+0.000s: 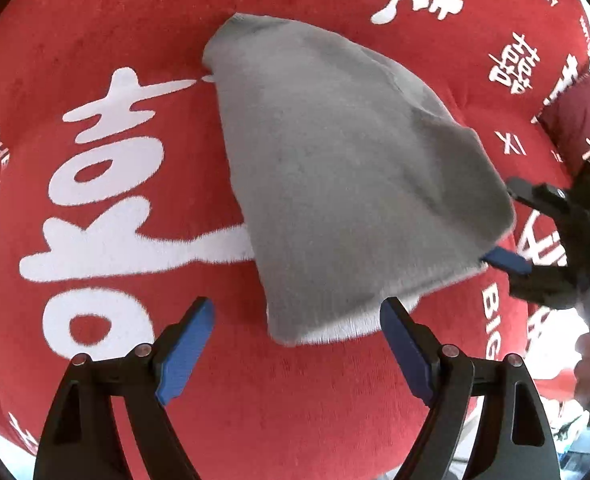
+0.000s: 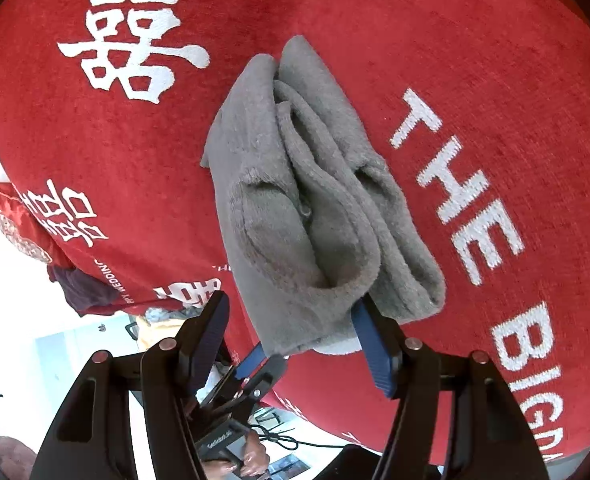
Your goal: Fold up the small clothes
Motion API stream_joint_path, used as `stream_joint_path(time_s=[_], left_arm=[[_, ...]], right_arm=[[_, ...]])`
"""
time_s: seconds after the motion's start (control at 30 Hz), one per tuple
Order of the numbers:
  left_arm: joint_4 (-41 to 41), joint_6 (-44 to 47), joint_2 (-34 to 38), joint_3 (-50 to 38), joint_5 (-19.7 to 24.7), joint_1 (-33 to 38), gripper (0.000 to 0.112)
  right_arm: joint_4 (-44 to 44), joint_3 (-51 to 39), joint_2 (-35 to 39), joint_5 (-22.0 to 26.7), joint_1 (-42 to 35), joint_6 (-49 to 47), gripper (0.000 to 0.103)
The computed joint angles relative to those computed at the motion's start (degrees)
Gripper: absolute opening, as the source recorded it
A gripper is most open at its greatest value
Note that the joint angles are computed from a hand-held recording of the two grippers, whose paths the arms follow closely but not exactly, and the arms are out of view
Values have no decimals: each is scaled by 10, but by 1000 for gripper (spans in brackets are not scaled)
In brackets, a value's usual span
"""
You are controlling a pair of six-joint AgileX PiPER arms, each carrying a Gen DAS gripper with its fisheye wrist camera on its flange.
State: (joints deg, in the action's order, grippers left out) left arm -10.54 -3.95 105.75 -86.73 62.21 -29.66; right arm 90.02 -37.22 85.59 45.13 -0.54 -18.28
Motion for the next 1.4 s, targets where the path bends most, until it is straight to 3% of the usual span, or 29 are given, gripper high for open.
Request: stream_joint_path(time_s=[0.13, 0.17, 0.2, 0.23, 0.27, 0.3, 0.33, 0.37, 0.67, 0.93, 1.0, 1.1, 1.3, 1.4], left_arm=[[41, -26, 8, 2, -20, -19, 85], [46, -31, 10, 1, -23, -19, 78], [45, -33, 13, 0, -25, -18, 62], [35, -32, 19, -4, -21, -15, 54], [19, -25, 21, -5, -21, -11, 36], [1, -16, 21, -4, -25, -7, 30], [4, -18, 17, -2, -30, -10, 28], [0, -14, 10, 2, -35, -10, 23], [-50, 51, -22, 33, -21, 28, 21], [-72, 78, -29, 61, -10, 49, 22], [-78, 82, -29, 52, 5, 55, 26], [-54, 66, -35, 33, 22, 58, 45], [-44, 45, -13, -39, 52, 88, 46], [-33, 39, 19, -83, 57, 84, 46]], right_arm=[[20, 7, 5, -9, 2, -16, 68], [33, 11, 8, -12, 3, -25, 68], [50, 15, 11, -18, 5, -35, 67], [65, 17, 16, -24, 8, -41, 61], [68, 16, 19, -29, 11, -40, 40], [63, 11, 23, -35, 14, -31, 24], [45, 2, 21, -49, 20, -10, 16], [31, -4, 16, -58, 24, 2, 16], [-72, -27, -11, -59, 35, 77, 16], [-257, -63, 11, -62, 59, 183, 16], [-316, -91, 16, -50, 62, 217, 16], [-404, -135, 21, -24, 68, 275, 16], [-558, -189, 7, 48, 62, 401, 18], [-568, -200, -12, 60, 43, 406, 20]])
